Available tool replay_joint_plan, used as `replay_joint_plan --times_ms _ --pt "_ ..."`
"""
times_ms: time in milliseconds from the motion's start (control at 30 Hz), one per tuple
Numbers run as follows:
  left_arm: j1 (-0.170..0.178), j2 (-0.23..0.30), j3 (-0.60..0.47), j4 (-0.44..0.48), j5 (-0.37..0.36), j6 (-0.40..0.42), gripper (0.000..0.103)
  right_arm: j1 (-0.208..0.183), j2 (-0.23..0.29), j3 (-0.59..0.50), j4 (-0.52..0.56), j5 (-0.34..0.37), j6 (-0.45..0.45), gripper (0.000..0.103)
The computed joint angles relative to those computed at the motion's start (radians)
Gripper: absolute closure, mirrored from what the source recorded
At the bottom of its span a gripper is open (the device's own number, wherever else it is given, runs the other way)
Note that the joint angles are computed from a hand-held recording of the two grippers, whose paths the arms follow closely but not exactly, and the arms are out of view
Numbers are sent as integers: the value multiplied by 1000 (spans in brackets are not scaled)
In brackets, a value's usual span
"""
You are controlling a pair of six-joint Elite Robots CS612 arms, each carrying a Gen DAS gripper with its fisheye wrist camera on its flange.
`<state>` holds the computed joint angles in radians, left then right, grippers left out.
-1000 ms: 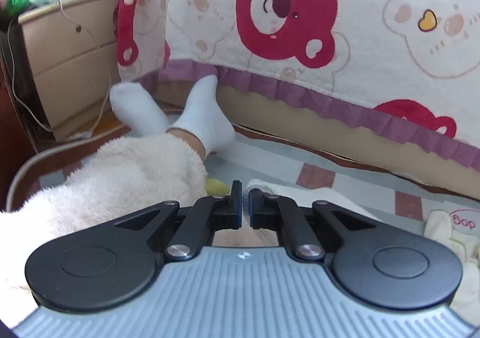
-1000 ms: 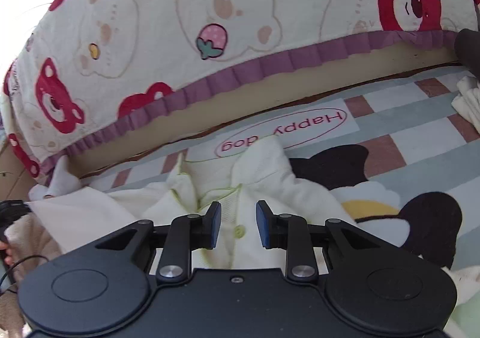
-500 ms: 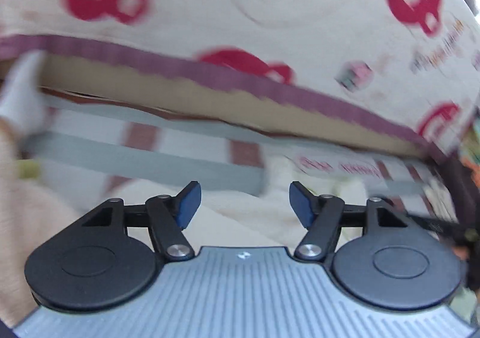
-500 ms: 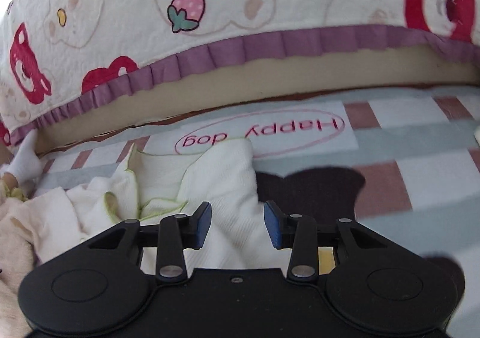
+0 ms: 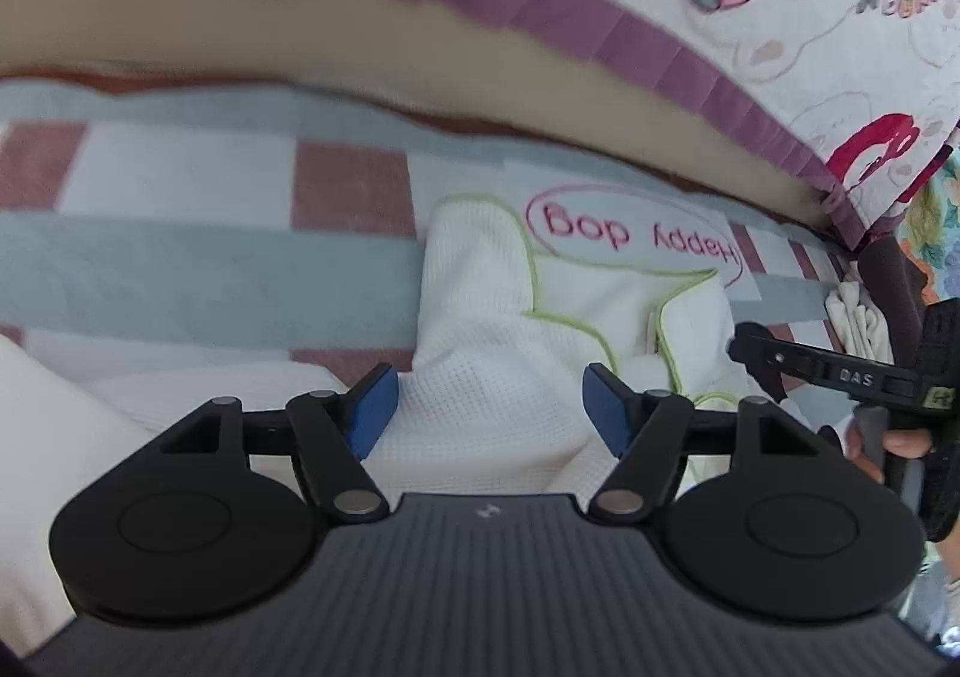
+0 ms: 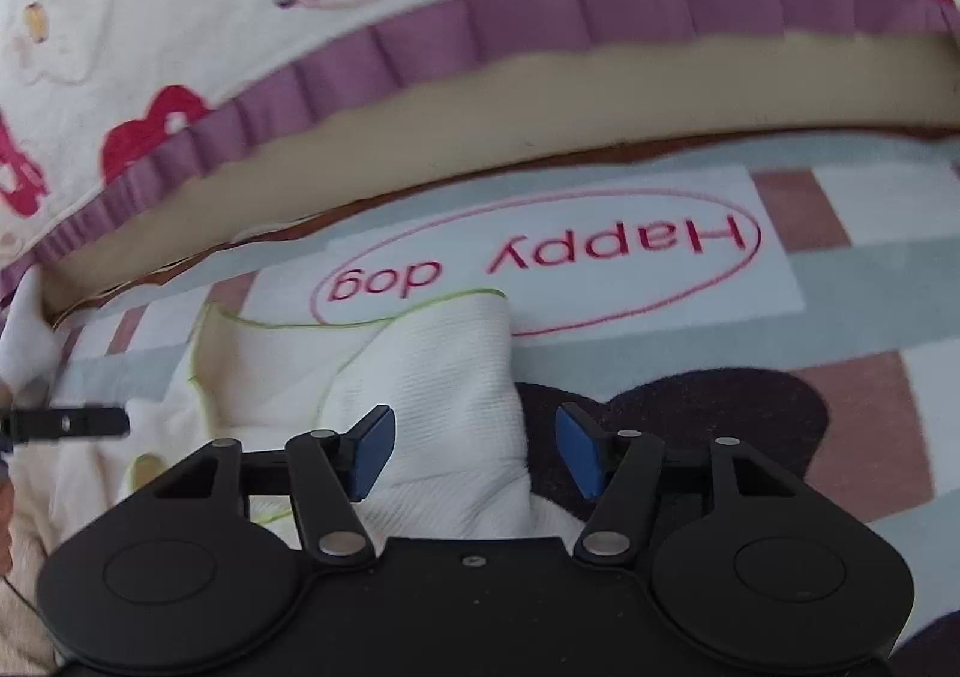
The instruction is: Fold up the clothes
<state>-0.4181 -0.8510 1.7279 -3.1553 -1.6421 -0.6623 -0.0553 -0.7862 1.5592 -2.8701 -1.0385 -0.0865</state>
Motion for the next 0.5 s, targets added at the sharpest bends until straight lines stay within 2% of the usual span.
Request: replay_joint_plan --times_ms 133,167,200,233,267,300,333,367,500 --pt "2 15 -13 37 -26 26 26 0 6 20 -35 36 -79 38" --pt "2 19 -14 28 -29 19 23 2 -1 34 -54 35 -118 51" --pt "1 22 -12 13 -29 9 19 4 -6 47 -72 33 -157 71" --pt "0 24 -10 2 -27 1 18 5 -12 60 -90 32 -196 83" --pt "-3 22 -7 -4 -15 2 24 7 -18 72 -109 31 -235 90" --pt "-11 17 -1 -8 16 24 67 9 -24 84 -140 30 -250 91" --pt "-25 8 5 3 77 65 92 10 -31 95 -185 28 -242 92" --pt "-36 -1 12 -5 124 100 98 11 -38 105 -229 26 -234 92" --pt "-55 -23 24 -107 222 166 98 15 -70 121 -383 -7 -254 93"
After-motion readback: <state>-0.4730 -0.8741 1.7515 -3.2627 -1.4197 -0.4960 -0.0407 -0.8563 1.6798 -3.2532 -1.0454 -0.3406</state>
